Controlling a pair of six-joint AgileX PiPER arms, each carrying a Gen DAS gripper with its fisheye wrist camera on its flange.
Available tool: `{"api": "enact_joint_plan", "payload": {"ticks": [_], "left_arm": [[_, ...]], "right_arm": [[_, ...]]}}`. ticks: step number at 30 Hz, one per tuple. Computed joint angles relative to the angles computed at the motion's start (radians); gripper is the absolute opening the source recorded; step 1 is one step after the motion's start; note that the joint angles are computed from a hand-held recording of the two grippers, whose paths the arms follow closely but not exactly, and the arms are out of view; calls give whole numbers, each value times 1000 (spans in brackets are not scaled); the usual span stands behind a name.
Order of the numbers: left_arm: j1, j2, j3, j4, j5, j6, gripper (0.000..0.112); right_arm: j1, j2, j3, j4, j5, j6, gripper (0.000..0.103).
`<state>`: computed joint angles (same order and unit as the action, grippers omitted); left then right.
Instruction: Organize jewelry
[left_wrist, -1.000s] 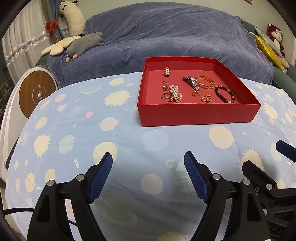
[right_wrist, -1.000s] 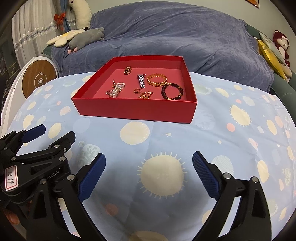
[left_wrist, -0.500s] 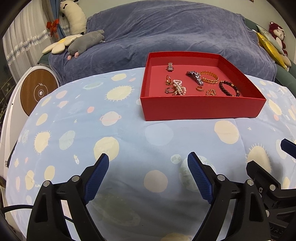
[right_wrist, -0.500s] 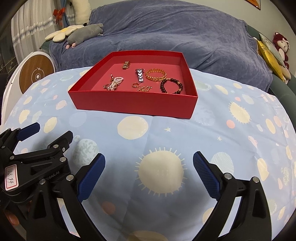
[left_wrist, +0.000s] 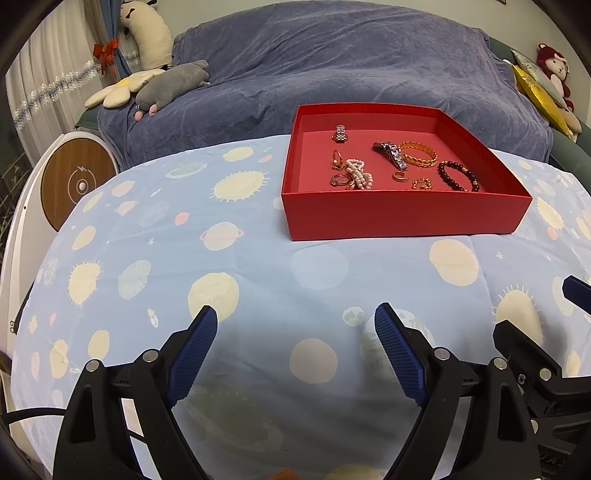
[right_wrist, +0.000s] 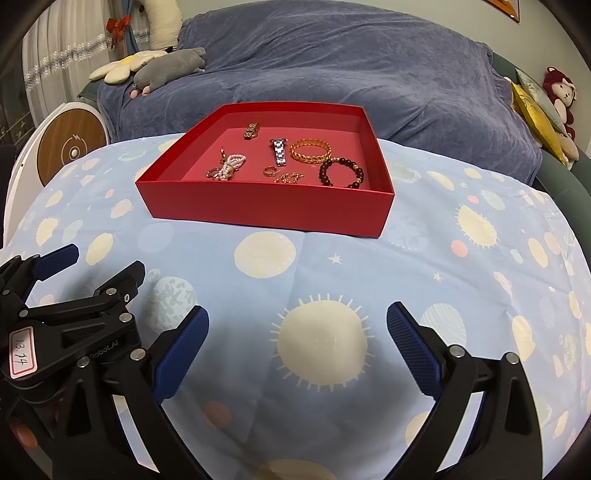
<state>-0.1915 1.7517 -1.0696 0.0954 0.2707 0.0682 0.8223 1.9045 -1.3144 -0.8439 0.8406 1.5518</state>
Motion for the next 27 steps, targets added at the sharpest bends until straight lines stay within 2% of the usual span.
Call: {"api": "enact_joint_plan", "payload": {"ticks": [15,27], "left_arm": [[-6,-6,6,55,-4,-61,85],[-2,0,-6,5,12,-15,86]], "right_arm": [[0,-3,9,-8,-4,10,95],[0,-5,10,-9,-2,12,95]]}}
